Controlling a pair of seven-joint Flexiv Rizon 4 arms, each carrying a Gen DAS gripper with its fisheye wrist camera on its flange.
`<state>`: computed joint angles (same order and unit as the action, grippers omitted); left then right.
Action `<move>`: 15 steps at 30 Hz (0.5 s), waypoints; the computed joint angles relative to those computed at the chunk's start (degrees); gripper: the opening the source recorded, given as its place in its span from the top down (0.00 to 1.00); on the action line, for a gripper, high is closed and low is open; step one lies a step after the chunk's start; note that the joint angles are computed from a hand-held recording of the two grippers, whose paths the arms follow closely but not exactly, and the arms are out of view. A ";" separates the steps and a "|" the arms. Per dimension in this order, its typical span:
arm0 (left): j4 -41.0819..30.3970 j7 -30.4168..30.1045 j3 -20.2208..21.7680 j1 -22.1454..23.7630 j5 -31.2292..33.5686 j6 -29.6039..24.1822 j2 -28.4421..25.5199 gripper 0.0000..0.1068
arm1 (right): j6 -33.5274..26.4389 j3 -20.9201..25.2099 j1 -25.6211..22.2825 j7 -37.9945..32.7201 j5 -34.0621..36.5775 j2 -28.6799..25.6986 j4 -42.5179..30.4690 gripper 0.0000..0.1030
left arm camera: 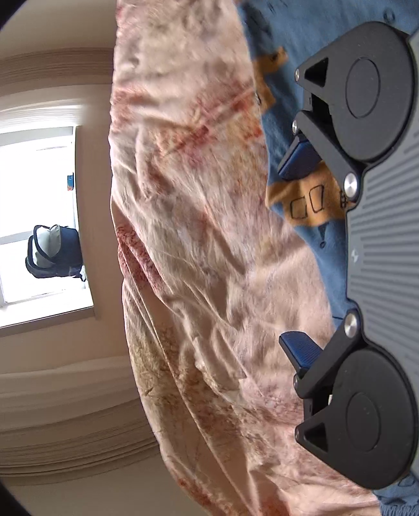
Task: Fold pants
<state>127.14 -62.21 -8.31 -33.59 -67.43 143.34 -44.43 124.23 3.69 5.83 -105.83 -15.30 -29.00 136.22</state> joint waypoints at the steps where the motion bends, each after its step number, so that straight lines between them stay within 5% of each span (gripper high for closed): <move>1: -0.61 0.67 0.10 -0.36 -1.06 0.42 -0.50 0.04 | -0.32 -2.54 3.70 -2.47 3.31 -0.49 0.07 0.20; 6: -0.42 3.89 -1.54 -1.34 -8.04 2.79 1.63 0.04 | -1.81 -7.37 9.09 -0.02 17.46 -2.07 -2.37 0.20; 11: 10.10 -7.68 -2.19 -2.50 2.54 5.48 7.14 0.04 | 3.30 1.25 -0.68 3.88 6.34 2.67 4.82 0.17; 13: 10.08 -4.42 -2.87 -5.76 -2.66 5.12 6.25 0.04 | 3.87 2.21 -0.56 3.96 2.40 2.70 7.79 0.14; 15: 8.01 2.83 -3.79 -8.78 -12.25 6.27 3.49 0.04 | 4.48 0.77 4.97 -1.49 9.07 0.99 8.34 0.14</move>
<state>135.16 -59.38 -12.09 -42.37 -79.68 149.61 -40.94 128.71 4.46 10.80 -107.32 -6.23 -28.01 144.56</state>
